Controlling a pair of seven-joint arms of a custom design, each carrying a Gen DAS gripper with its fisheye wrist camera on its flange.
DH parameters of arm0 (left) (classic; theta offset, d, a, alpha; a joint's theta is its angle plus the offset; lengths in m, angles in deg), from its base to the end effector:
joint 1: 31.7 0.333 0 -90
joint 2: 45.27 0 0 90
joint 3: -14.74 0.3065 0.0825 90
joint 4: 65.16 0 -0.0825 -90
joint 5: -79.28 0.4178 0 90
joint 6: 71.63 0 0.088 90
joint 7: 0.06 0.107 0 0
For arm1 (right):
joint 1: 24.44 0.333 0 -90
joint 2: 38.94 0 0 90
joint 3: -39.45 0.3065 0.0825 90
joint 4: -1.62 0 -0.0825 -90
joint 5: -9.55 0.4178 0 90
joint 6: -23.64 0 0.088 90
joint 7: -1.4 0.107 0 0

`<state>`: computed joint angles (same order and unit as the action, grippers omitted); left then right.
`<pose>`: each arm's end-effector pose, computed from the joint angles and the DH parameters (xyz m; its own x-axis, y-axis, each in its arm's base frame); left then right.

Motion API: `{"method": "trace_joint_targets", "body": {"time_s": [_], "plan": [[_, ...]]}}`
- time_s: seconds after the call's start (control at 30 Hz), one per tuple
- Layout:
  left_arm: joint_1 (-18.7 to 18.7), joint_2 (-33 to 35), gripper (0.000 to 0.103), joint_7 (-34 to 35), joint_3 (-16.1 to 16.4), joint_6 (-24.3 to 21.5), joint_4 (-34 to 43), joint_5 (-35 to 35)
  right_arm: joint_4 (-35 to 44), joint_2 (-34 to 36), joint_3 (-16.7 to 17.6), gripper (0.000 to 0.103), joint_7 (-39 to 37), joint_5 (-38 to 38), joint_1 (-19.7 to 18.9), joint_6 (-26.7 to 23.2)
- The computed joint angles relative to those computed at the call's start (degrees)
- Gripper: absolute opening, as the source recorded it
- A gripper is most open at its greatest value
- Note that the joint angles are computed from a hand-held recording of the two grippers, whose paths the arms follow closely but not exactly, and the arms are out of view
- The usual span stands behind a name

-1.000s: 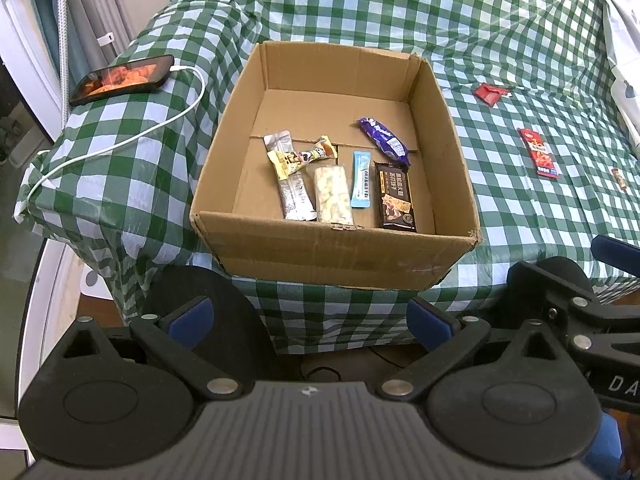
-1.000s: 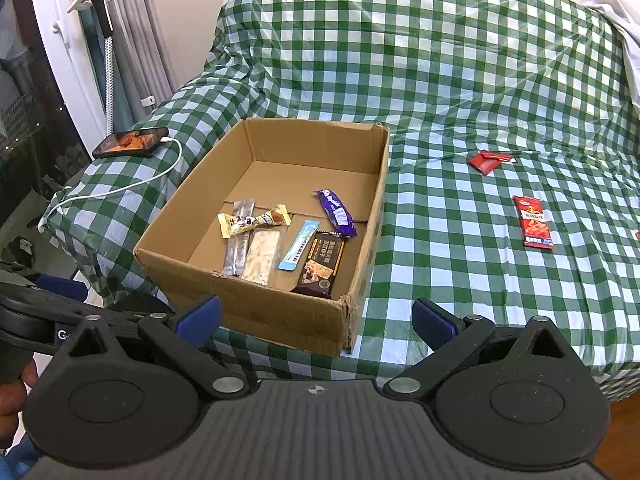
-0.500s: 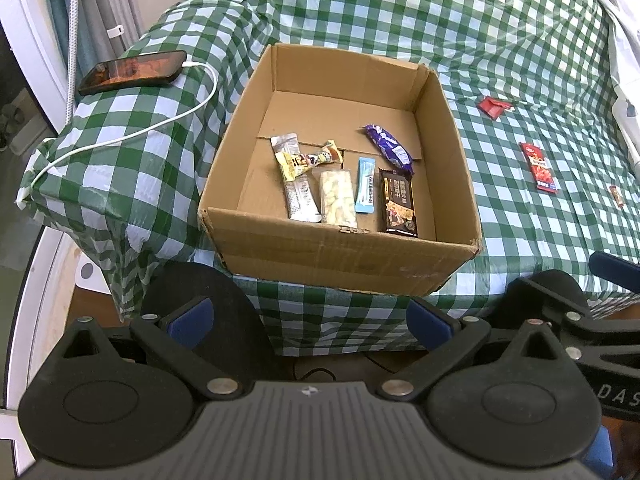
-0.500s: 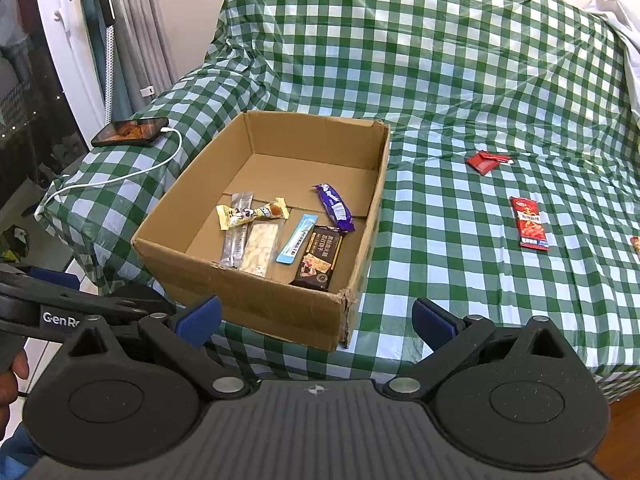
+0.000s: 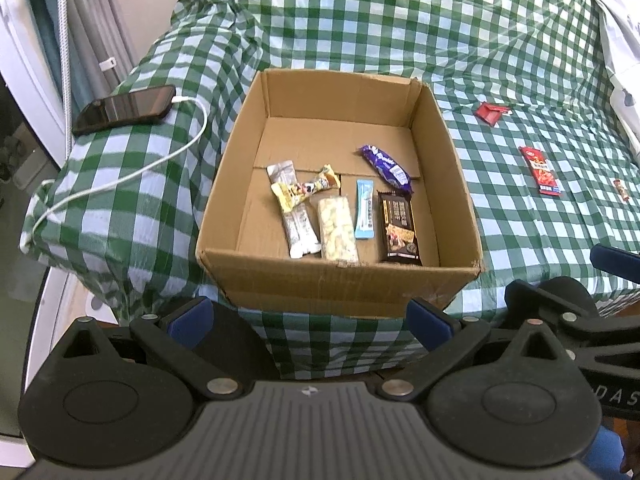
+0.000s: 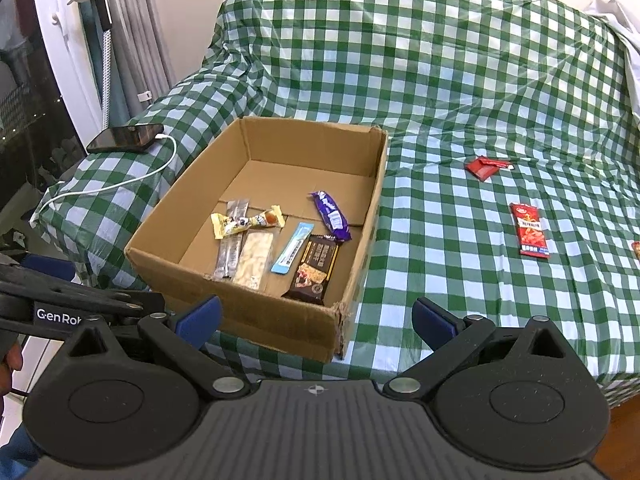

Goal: Organize snacks

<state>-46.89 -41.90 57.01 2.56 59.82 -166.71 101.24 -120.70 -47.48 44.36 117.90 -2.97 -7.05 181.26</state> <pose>0.5841 -0.2898 0.5521 -0.0656 -0.9951 -0.0739 -0.8429 0.0948 -0.5297 0.5408 0.2335 0.5378 0.1433 -0.9835 -0.1102 -0.7202 -0.0273 -0.6932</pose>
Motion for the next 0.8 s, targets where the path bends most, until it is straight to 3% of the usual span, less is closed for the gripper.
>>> {"method": "trace_joint_targets", "body": {"time_s": [0.3, 0.8], "plan": [[-1.2, 5.9, 0.103, 0.7, 1.1, -2.0, 8.4, 0.5, 2.5, 2.8, -0.9, 0.101, -3.3, 2.8, -0.2, 1.1], [-6.8, 19.0, 0.103, 3.9, 3.9, -8.4, 27.2, 2.8, 5.3, 6.8, -2.2, 0.101, -6.5, 8.7, -2.4, 3.7]]}}
